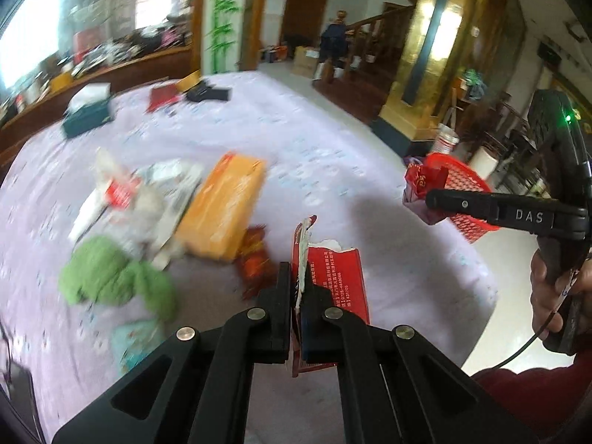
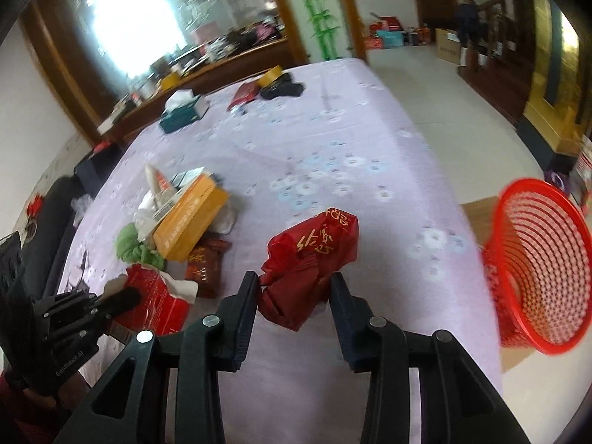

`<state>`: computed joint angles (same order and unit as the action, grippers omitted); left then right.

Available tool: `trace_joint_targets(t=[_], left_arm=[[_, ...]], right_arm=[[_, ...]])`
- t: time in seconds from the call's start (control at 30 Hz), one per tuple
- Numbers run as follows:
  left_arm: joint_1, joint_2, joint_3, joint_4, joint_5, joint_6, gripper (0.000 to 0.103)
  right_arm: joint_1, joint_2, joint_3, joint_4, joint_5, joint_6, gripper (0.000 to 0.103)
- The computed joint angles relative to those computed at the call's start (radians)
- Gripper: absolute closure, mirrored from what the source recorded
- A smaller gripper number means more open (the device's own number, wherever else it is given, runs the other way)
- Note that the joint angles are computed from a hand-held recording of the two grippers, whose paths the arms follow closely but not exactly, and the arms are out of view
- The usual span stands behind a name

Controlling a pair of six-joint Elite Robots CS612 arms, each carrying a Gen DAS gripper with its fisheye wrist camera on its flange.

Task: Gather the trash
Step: 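Carry both items to the red wastebasket and open both tools to drop them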

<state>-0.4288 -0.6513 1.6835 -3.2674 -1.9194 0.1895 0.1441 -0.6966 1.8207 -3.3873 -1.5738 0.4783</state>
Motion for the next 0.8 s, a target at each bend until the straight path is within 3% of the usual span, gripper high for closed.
trace_joint_targets(t=[0.2, 0.43, 0.57, 0.8], left_arm=[[-0.049, -0.010, -0.029, 0.022, -0.068, 0.058, 0.100], [-0.130, -0.017, -0.073, 0.088, -0.117, 0.118, 0.100], [-0.173, -0.008, -0.104, 0.128, -0.112, 0.133, 0.100], [-0.243, 0.022, -0.167, 0.178, -0.074, 0.115, 0.100]], right_arm=[[-0.031, -0.051, 0.113, -0.092, -0.069, 0.095, 0.061], [-0.090, -0.102, 0.244, -0.198, -0.106, 0.209, 0.061], [-0.128, -0.125, 0.302, -0.244, -0.121, 0.241, 0.061], [-0.204, -0.131, 0.354, -0.312, -0.077, 0.282, 0.061]])
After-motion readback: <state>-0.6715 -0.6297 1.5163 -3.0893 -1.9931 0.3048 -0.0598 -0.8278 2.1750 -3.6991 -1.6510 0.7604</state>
